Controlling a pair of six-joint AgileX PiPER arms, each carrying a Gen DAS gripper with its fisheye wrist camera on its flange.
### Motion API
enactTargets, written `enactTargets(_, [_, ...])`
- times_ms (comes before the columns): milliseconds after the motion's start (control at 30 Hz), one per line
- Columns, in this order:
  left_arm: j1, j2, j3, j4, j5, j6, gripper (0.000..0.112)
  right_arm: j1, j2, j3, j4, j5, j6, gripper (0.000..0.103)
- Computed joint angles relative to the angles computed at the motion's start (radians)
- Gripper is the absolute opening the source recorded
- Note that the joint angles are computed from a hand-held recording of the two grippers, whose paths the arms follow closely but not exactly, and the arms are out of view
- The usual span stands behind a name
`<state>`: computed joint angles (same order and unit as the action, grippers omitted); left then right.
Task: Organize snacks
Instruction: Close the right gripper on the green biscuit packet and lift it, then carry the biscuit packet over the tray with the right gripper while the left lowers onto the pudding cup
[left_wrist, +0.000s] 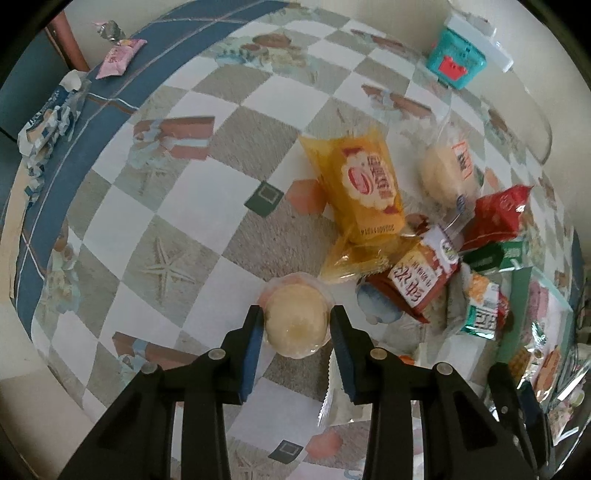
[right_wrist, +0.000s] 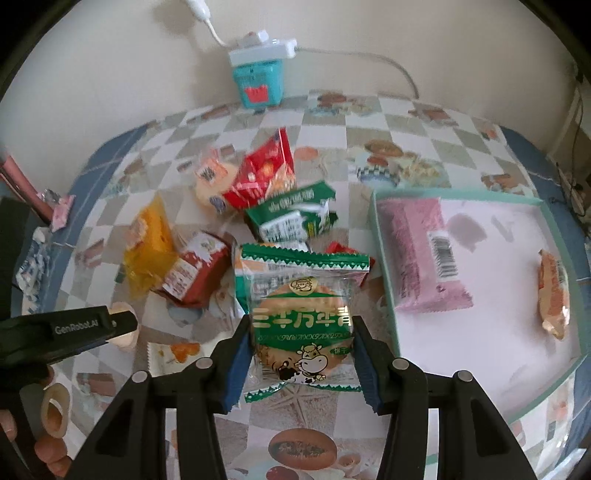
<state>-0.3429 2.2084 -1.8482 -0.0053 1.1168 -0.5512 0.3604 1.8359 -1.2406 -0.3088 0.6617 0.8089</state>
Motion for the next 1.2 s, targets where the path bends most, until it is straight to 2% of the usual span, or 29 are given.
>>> enactTargets(267, [0.028, -0.092, 0.038, 0.001, -0.02, -0.001, 0.039, 0.001, -0.095, 0.006, -0.029, 0.013, 0.03, 0.053])
enactTargets(400, [0.005, -0.156, 0.114, 0.021, -0.077, -0.045, 0.039, 0.0, -0.135, 0.008, -0.048, 0.023, 0.053, 0.053])
enactTargets(600, [-0.023, -0.222, 0.168, 0.062, -0.123, -0.101, 0.038, -0.026, -0.19, 0.029, -0.068, 0.048, 0.079, 0.053])
enactTargets(1000, [-0.103, -0.236, 0.148, 0.082, -0.121, -0.118, 0.038, -0.174, -0.285, 0.121, -0.083, 0.111, 0.112, 0.053])
enactTargets(1067, [-0.123, -0.236, 0.14, 0.07, -0.123, -0.114, 0.031, -0.214, -0.305, 0.14, -0.066, 0.11, 0.098, 0.053])
enactTargets(1200, [-0.185, -0.221, 0.098, 0.102, -0.105, -0.127, 0.031, -0.292, -0.348, 0.183, -0.042, 0.108, 0.067, 0.053])
